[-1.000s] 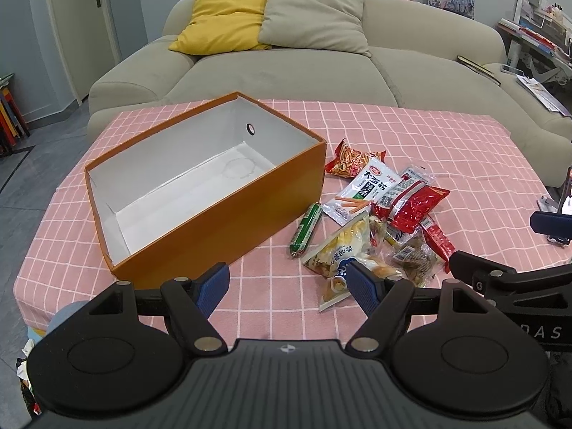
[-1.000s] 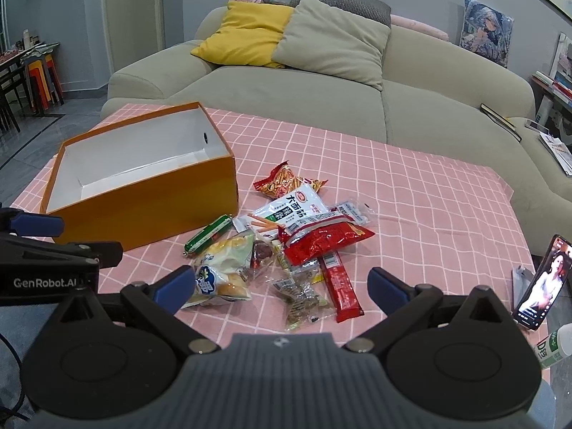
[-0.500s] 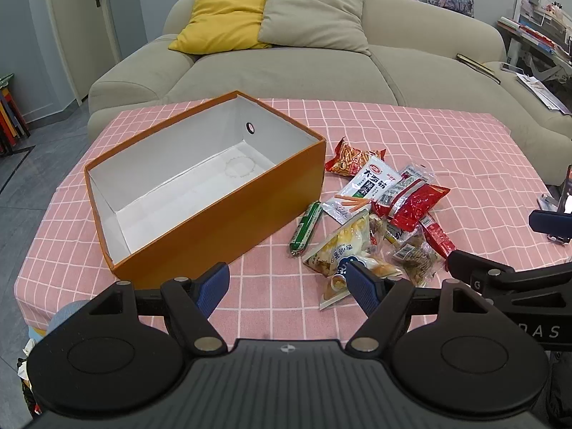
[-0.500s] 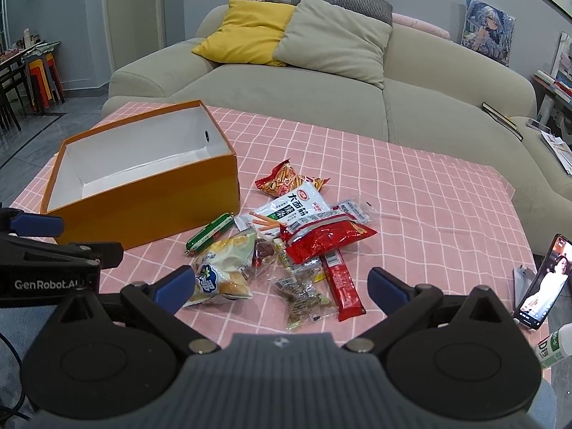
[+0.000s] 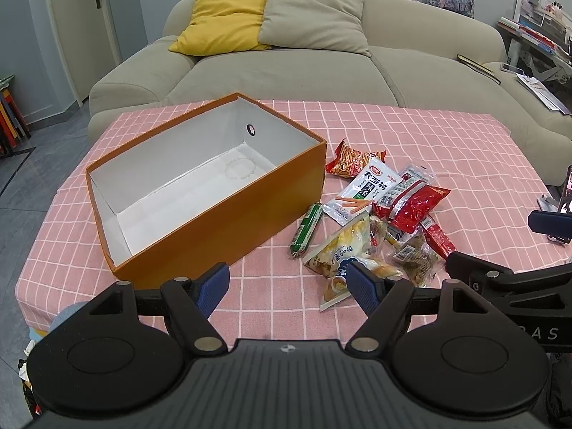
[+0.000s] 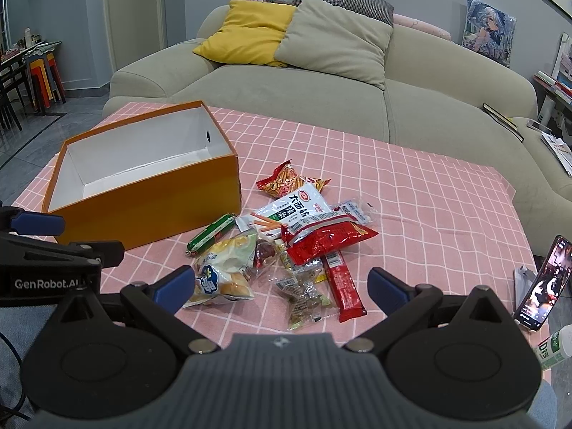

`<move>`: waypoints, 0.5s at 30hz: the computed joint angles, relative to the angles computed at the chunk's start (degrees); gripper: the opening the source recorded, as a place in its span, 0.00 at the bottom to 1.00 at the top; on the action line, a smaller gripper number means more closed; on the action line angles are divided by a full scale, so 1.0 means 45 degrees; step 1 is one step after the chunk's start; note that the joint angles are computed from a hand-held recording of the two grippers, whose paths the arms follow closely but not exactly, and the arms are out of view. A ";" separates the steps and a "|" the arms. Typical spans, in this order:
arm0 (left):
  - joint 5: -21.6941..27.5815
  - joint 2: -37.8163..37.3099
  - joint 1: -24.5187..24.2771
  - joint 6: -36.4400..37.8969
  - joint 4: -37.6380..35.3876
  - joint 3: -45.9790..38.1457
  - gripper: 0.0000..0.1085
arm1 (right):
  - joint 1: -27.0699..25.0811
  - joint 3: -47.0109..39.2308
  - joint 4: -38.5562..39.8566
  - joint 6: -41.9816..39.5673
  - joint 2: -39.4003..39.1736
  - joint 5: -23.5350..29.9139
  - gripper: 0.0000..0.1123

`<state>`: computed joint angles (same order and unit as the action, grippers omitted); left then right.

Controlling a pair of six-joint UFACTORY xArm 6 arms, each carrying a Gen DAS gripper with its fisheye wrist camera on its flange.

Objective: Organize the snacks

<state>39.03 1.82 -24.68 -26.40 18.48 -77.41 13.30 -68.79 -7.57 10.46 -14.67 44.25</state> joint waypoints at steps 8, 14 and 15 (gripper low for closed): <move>0.0023 0.0008 0.0003 0.0008 0.0004 -0.0033 0.80 | 0.0003 -0.0008 0.0003 -0.0011 0.0005 0.0009 0.88; 0.0071 0.0022 0.0034 0.0062 0.0012 -0.0128 0.80 | -0.0017 0.0032 0.0021 -0.0057 -0.0015 -0.0022 0.88; 0.0078 0.0024 0.0029 0.0051 0.0016 -0.0133 0.80 | -0.0008 0.0020 0.0016 -0.0067 -0.0005 -0.0024 0.88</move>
